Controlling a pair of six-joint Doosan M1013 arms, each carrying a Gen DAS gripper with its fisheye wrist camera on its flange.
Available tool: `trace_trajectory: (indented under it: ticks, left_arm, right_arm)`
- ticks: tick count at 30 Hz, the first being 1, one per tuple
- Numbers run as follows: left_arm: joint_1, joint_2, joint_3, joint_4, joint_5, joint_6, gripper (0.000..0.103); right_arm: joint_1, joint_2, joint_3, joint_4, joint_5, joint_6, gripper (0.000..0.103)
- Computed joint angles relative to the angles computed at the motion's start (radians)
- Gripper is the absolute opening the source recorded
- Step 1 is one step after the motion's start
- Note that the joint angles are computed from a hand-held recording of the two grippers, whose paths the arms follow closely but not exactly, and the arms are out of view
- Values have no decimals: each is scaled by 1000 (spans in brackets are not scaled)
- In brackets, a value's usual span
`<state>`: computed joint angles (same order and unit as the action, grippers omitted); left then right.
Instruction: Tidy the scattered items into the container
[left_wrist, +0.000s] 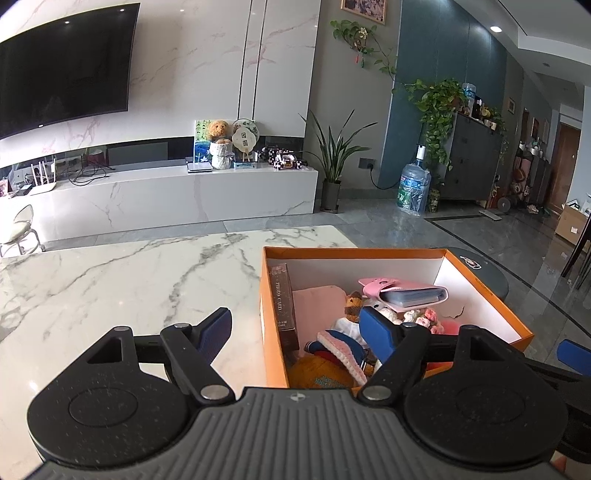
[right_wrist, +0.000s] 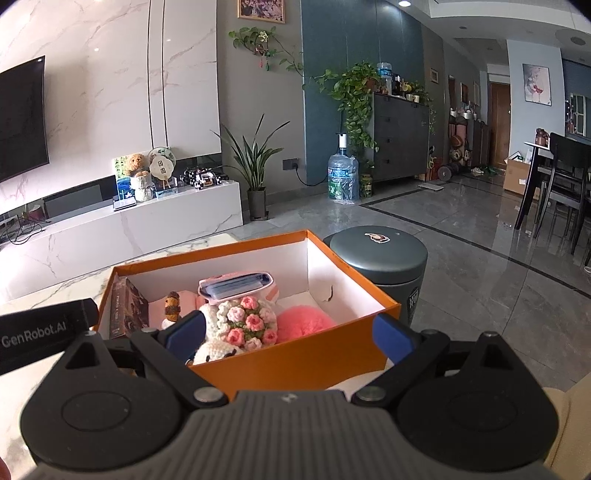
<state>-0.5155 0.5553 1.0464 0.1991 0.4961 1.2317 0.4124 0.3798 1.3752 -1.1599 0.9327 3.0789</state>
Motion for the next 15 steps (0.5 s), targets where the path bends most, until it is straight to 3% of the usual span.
trace_trajectory:
  ticks: [8,15]
  left_arm:
    - [-5,4,6,1,-5,13,89]
    - [-9,12,0,15,22,19,89]
  right_arm:
    - [0,-1,23,-61,-4,60,98]
    - [-17,-13,47,-34,-74,88,98]
